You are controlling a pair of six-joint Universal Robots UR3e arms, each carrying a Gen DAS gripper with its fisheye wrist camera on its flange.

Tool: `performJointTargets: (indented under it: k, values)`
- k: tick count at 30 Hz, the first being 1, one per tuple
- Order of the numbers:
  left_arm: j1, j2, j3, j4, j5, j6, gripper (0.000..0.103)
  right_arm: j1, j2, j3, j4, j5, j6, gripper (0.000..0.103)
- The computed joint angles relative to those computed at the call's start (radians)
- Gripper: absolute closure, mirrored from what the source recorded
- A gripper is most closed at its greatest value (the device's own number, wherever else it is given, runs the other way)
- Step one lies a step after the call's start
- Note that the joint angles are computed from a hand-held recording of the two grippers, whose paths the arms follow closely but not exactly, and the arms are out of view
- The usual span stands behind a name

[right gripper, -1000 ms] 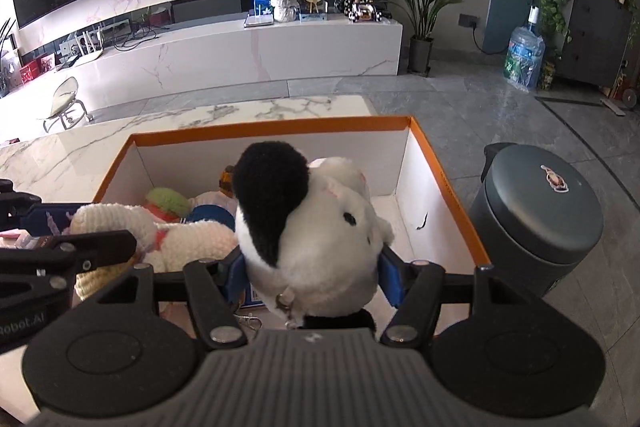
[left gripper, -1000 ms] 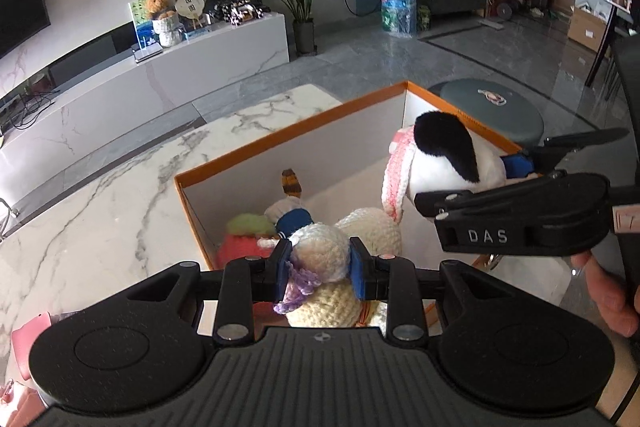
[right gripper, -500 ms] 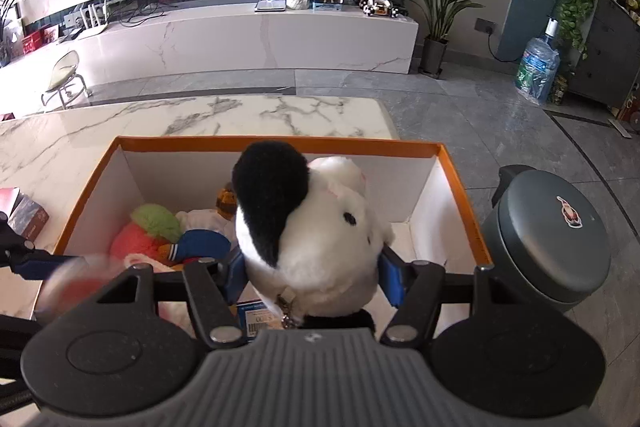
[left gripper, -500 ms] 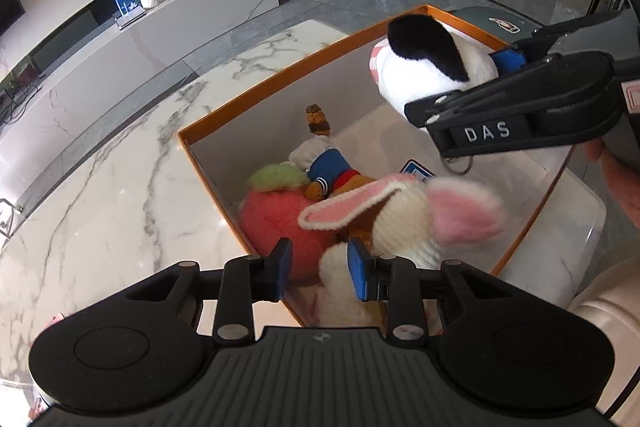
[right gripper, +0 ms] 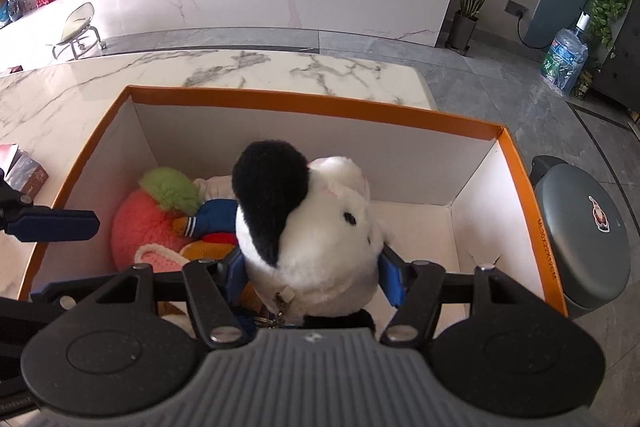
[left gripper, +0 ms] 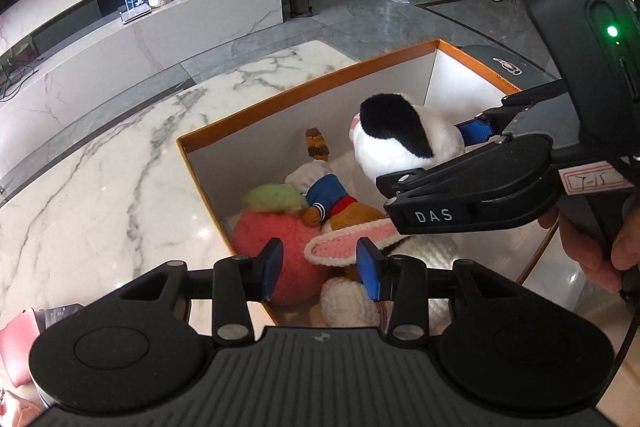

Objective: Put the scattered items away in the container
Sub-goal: 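Lower the bunny with the left tool while the right tool lowers the dog into the box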

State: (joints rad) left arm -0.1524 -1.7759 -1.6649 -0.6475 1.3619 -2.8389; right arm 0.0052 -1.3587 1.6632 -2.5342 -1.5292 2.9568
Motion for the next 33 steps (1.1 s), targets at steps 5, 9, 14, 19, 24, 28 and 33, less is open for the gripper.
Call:
performJointTargets:
  k: [5, 9, 14, 19, 24, 28, 33]
  values:
    - [0.006, 0.006, -0.016, 0.020, -0.013, -0.021, 0.056, 0.009, 0.047, -0.040, 0.018, 0.006, 0.011, 0.035]
    - [0.005, 0.006, -0.023, 0.032, -0.014, -0.028, 0.056, 0.015, 0.052, -0.051, 0.032, -0.001, 0.020, 0.030]
    - [0.000, 0.010, -0.036, 0.051, -0.004, -0.044, 0.055, 0.016, 0.026, -0.024, 0.004, -0.012, 0.029, 0.026]
    - [0.012, 0.036, -0.057, 0.042, -0.019, -0.064, 0.055, 0.005, -0.019, 0.012, 0.005, -0.007, 0.043, 0.035]
    - [0.016, 0.056, -0.073, 0.033, -0.030, -0.080, 0.055, -0.004, -0.038, 0.023, 0.048, -0.029, 0.070, 0.044]
    - [0.013, 0.057, -0.082, 0.046, -0.027, -0.084, 0.055, -0.026, -0.050, 0.037, 0.077, 0.003, 0.085, 0.052]
    - [0.009, 0.045, -0.081, 0.067, -0.020, -0.092, 0.055, -0.014, -0.018, 0.025, 0.045, 0.021, 0.080, 0.057]
